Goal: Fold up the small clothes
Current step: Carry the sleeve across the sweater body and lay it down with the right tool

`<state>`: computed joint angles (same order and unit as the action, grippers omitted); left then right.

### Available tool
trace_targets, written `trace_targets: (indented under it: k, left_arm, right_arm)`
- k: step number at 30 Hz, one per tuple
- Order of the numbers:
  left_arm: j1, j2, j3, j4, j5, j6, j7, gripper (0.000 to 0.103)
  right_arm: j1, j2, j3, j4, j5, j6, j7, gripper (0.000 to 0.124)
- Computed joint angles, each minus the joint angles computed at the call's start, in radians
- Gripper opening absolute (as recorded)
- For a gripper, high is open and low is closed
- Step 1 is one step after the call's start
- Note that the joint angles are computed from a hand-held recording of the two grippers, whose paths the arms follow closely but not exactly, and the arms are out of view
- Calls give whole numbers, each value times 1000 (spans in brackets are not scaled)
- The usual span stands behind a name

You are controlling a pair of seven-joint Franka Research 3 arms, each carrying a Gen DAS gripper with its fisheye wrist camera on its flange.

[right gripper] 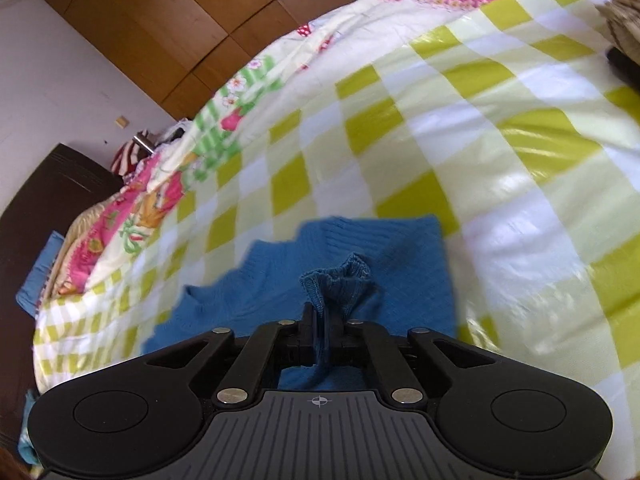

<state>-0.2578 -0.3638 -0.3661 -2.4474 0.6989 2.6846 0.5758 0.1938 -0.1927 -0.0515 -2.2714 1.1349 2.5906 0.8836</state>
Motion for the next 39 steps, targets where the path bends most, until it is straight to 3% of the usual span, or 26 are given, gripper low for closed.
trace_targets:
  k: [3,6,9,11,14,17,21,26,29,33,35,39]
  left_arm:
    - [40,-33,-25,15,70,-28,-55,46]
    - [74,-99,-46,-6,152,3,-135,46]
    - [55,-107,-31,-43,140,40,-135,47]
    - [-4,-59,10,-63,36,42,-60,47]
    - [-61,-32,37,-95,-84,42,11,47]
    - [-58,-56,21,-113,-98,40,26,47]
    - [-30,-92,13,-121,-93,79,15,47]
    - [51,-154,-17,-151,-48,156,-70,50]
    - [82,-180,-16,-179,-52,161,-97,51]
    - [91,-178,-10,-219,-87,180,-132,52]
    - [119,-176,-45,-233,-69,202,-173,52]
    - [213,-182,-139,-244,15,246,-303,54]
  right_arm:
    - [20,-31,-11,32,113,-7,-83,3]
    - [34,-99,-39,26,277,-39,-236,2]
    - [24,-167,-40,-46,312,-10,-316,2]
    - [0,-159,-14,-94,193,47,-251,2]
    - [-44,-101,13,-139,-72,74,-22,2]
    - [-20,-102,-17,-159,-70,78,-32,2]
    - [-8,-106,-24,-143,-97,89,-40,3]
    - [-15,-181,18,-210,-245,217,48,9]
    - [42,-230,-4,-236,-275,272,-2,9]
    - [163,-201,-53,-160,-256,152,-128,9]
    - [212,-147,-46,-98,-219,95,-227,9]
    - [239,1,19,56,-245,-73,-356,9]
